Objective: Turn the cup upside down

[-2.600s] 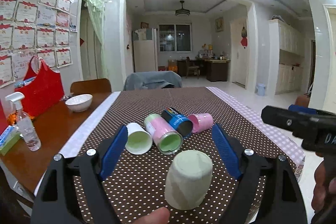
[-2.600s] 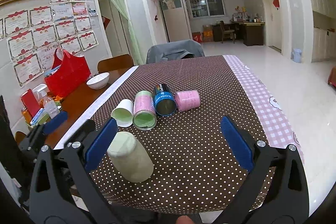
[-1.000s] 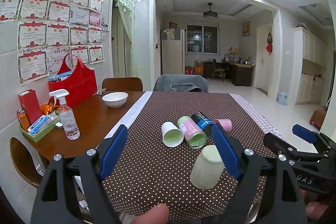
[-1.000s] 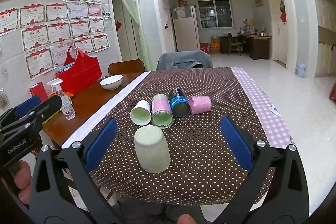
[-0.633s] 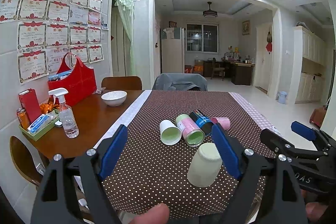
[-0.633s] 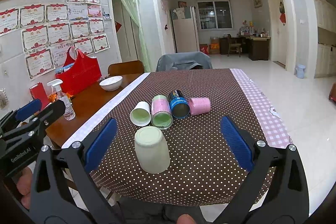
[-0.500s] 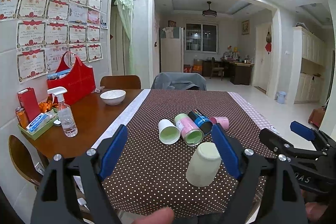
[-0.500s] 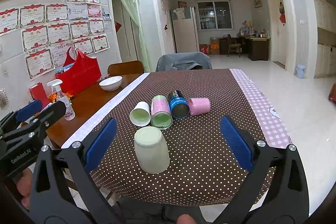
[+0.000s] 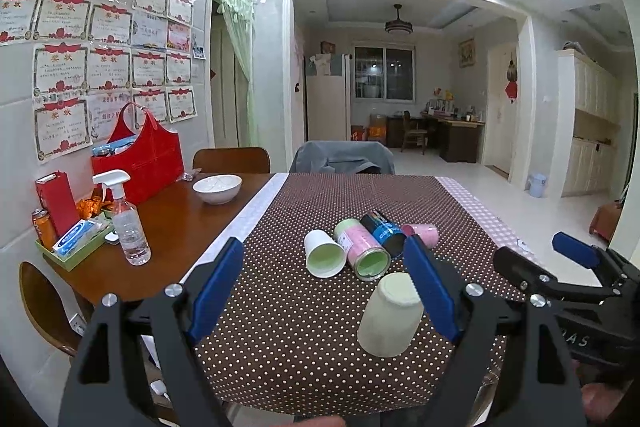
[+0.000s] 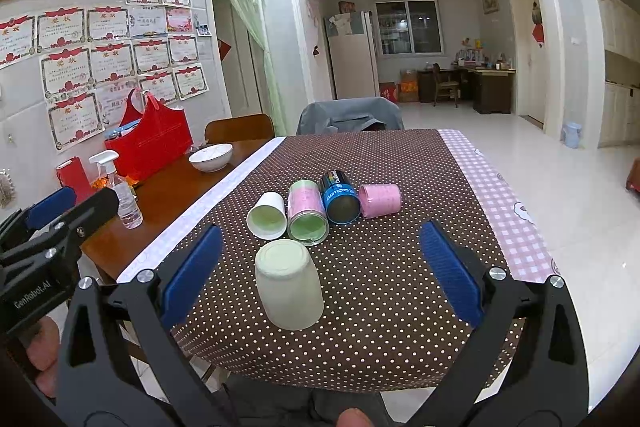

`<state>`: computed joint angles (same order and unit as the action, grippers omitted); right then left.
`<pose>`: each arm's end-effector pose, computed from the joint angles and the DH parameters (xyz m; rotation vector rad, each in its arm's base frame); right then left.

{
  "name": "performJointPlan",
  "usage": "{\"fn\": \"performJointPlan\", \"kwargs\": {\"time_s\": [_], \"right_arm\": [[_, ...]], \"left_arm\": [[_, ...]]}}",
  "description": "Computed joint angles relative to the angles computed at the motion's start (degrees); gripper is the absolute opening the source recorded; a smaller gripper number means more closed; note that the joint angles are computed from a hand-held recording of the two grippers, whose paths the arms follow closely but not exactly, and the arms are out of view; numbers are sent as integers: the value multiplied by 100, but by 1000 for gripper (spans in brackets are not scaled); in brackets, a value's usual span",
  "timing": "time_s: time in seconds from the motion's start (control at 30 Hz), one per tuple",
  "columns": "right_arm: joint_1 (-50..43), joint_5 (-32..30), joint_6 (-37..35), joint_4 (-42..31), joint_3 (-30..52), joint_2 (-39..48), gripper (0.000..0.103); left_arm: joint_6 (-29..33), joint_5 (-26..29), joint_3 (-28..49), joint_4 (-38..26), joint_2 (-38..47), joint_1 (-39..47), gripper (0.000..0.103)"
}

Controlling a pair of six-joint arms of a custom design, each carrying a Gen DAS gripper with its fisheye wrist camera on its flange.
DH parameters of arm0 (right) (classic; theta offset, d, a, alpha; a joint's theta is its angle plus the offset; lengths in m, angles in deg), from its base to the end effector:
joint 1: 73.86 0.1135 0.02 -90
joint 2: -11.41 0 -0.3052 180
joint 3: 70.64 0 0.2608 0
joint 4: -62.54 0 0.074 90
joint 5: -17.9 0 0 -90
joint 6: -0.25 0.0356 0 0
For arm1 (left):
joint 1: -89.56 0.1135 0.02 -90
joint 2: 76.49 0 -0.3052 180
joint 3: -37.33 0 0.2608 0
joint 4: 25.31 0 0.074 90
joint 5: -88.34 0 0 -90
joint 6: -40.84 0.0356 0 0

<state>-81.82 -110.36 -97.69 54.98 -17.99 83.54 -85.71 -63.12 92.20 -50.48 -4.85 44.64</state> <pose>0.2635 -0.0146 0.2707 -0.4087 1.9258 0.4985 0.1929 -0.1482 0.2671 -0.3527 1.8737 0.2939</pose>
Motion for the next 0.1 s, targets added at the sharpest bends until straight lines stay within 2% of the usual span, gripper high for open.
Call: {"fn": "performJointPlan", "kwargs": {"time_s": [0.1], "right_arm": [[6,21,14,16,25,29,97]], "left_arm": [[-63,50,25,-75,16,16,81]]}}
